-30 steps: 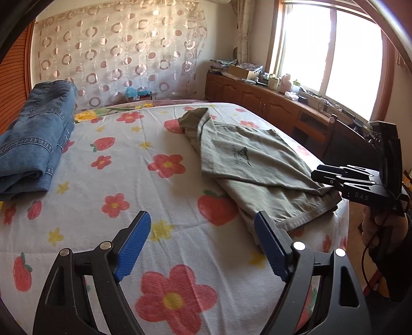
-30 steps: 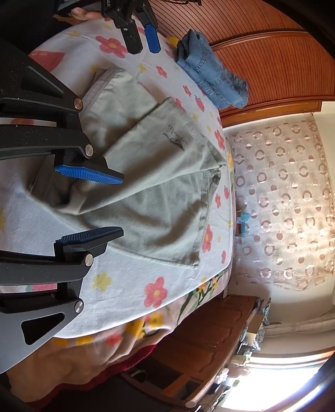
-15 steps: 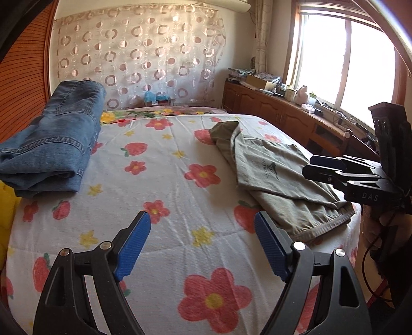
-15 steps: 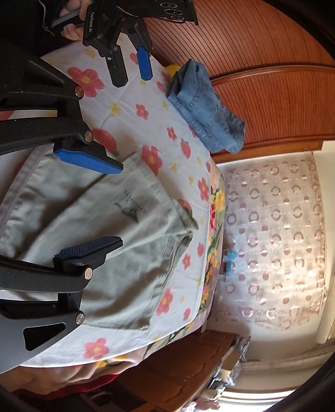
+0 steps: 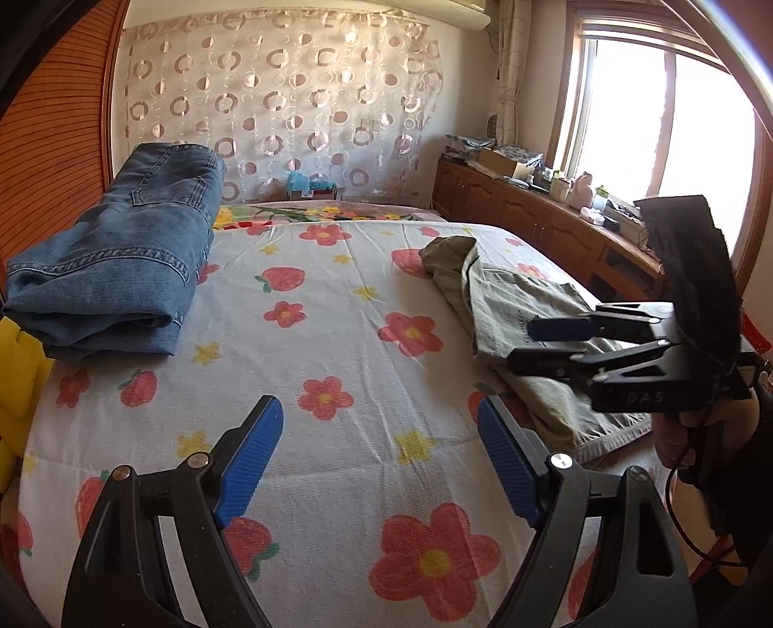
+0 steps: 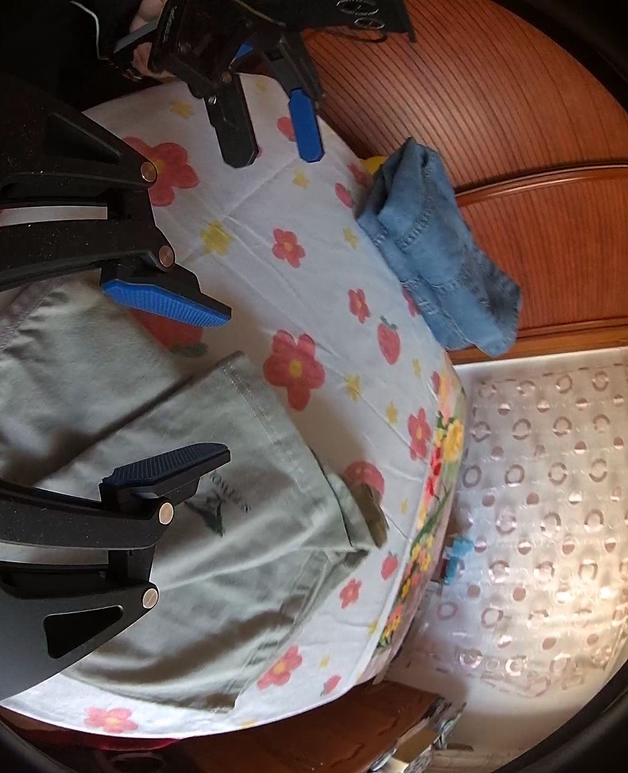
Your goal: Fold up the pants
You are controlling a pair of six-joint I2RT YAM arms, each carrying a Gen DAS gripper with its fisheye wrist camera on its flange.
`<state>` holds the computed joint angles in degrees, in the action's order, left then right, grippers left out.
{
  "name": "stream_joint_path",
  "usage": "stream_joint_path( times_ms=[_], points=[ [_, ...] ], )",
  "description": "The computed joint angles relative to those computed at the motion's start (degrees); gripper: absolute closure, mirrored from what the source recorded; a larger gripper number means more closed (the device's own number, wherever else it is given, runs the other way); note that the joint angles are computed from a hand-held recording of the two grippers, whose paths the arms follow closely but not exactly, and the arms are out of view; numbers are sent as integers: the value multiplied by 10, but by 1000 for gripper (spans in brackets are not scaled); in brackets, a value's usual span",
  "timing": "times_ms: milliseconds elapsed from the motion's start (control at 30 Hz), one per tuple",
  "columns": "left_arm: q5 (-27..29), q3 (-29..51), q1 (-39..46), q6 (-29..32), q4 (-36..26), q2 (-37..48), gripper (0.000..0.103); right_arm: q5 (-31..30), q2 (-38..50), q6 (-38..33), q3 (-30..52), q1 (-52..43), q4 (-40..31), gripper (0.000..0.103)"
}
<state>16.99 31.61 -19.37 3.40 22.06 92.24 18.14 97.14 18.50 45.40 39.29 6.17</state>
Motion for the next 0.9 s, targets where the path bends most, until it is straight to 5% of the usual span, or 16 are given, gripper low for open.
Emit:
stream_joint_path(
  times_ms=[400, 567, 900],
  points=[
    [0, -2, 5, -2, 2, 4, 20, 7, 116, -39, 128, -19, -68, 51],
    [0, -5, 2, 0, 3, 4, 20, 16, 108, -46, 116, -10, -61, 93],
    [-8, 17, -41, 7, -9, 25, 20, 17, 0, -32, 14, -42, 10, 99]
  ],
)
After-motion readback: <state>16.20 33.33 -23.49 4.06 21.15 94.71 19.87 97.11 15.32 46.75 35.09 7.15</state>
